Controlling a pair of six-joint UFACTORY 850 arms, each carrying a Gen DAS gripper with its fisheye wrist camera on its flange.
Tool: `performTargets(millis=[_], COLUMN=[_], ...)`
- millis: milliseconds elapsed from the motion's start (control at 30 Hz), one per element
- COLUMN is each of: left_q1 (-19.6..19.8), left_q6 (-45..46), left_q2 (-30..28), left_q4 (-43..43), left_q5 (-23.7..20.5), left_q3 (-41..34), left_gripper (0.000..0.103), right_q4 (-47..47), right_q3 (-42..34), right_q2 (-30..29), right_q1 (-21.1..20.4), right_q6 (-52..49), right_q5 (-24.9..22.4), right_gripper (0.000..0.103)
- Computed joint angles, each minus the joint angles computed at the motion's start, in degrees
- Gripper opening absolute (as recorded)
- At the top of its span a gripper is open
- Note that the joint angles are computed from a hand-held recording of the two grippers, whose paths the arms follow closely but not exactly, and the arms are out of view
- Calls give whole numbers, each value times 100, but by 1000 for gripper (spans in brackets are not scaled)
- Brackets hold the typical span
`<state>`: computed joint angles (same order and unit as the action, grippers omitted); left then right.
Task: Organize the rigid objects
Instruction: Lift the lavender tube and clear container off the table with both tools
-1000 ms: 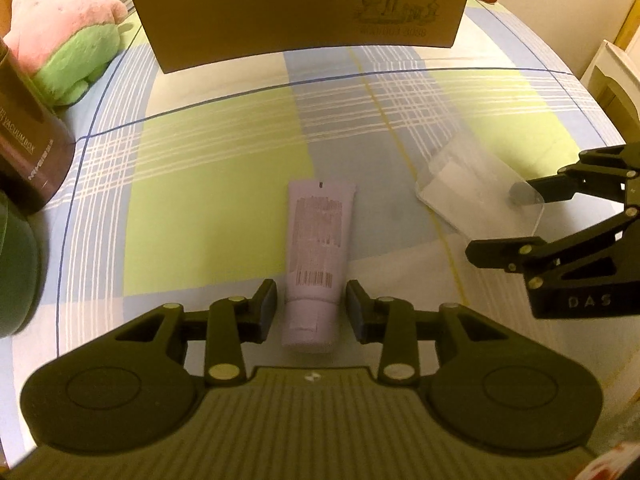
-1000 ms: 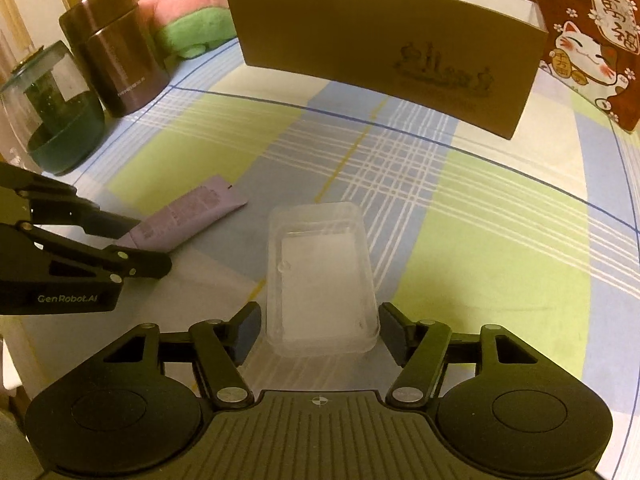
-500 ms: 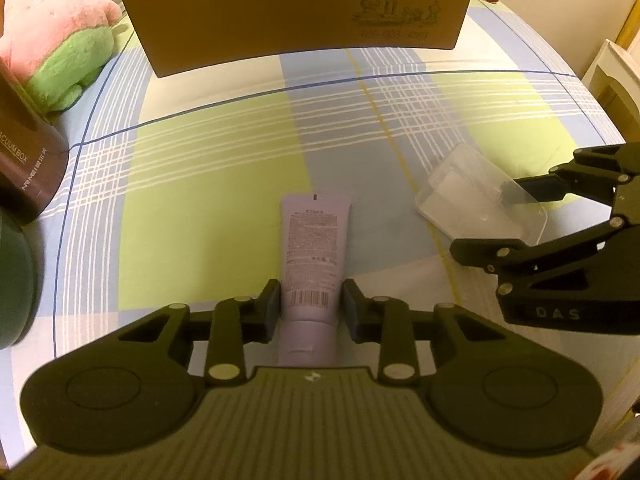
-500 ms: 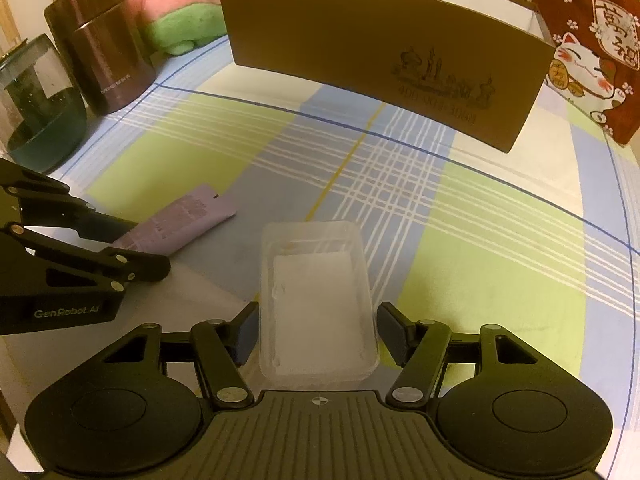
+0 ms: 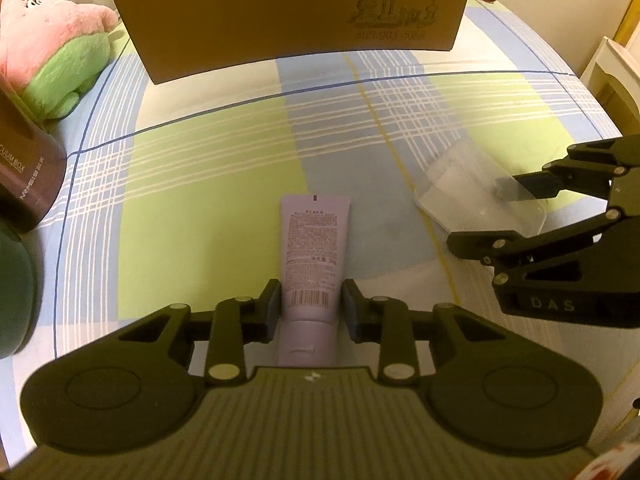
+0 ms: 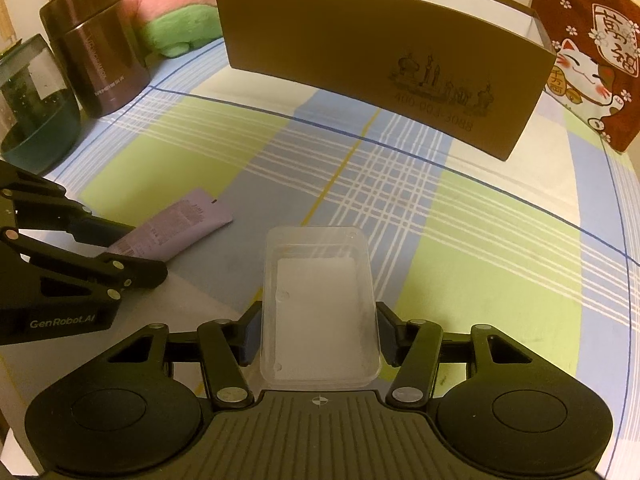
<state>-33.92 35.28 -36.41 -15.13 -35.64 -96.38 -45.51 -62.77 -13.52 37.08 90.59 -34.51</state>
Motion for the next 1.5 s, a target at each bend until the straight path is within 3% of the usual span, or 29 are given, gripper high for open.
performTargets(millis=[267, 1500], left_q1=[43, -16], left_q6=[104, -212], left_q2=[-18, -346], left_q4=[-80, 179], left_q5=[-19, -183], left_q3=[-45, -509], left_gripper=[29, 31], right_q4=[18, -63], right_q3=[103, 168], right_q2=[121, 218], right_q1=[-34, -94], right_q6=[233, 450], right_q5=[200, 229], right_gripper=[56, 56])
